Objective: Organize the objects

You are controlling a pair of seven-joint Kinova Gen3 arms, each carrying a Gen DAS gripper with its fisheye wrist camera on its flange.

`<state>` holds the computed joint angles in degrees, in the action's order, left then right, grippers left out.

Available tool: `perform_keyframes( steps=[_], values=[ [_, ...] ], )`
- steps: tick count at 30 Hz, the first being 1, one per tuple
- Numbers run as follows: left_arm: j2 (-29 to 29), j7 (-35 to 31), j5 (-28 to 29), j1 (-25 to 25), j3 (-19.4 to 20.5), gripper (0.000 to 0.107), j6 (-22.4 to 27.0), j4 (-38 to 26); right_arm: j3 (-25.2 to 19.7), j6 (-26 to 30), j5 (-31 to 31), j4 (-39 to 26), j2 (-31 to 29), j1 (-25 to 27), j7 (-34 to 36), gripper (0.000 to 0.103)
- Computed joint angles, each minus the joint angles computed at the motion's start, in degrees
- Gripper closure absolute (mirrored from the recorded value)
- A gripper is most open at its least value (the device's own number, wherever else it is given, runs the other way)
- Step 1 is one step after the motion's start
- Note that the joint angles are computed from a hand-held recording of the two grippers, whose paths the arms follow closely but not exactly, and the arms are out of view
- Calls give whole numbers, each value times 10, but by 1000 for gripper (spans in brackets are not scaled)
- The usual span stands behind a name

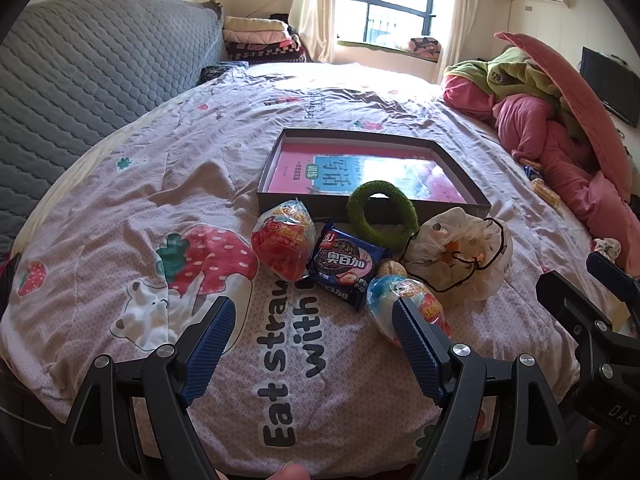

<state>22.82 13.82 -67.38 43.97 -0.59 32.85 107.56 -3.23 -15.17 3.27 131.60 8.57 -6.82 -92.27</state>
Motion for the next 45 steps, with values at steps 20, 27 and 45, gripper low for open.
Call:
perform_keyframes(
  steps=[20, 27, 45],
  values=[
    [0, 20, -14, -11, -4, 26, -22, 17, 18, 15, -47, -8, 8, -33, 53, 7],
    [9, 1, 5, -19, -12, 26, -43, 14, 7, 21, -39, -16, 24, -21, 47, 7],
    [32, -34, 22, 10, -73, 26, -94, 11, -75, 26, 71, -35, 64, 66, -32, 7]
  ],
)
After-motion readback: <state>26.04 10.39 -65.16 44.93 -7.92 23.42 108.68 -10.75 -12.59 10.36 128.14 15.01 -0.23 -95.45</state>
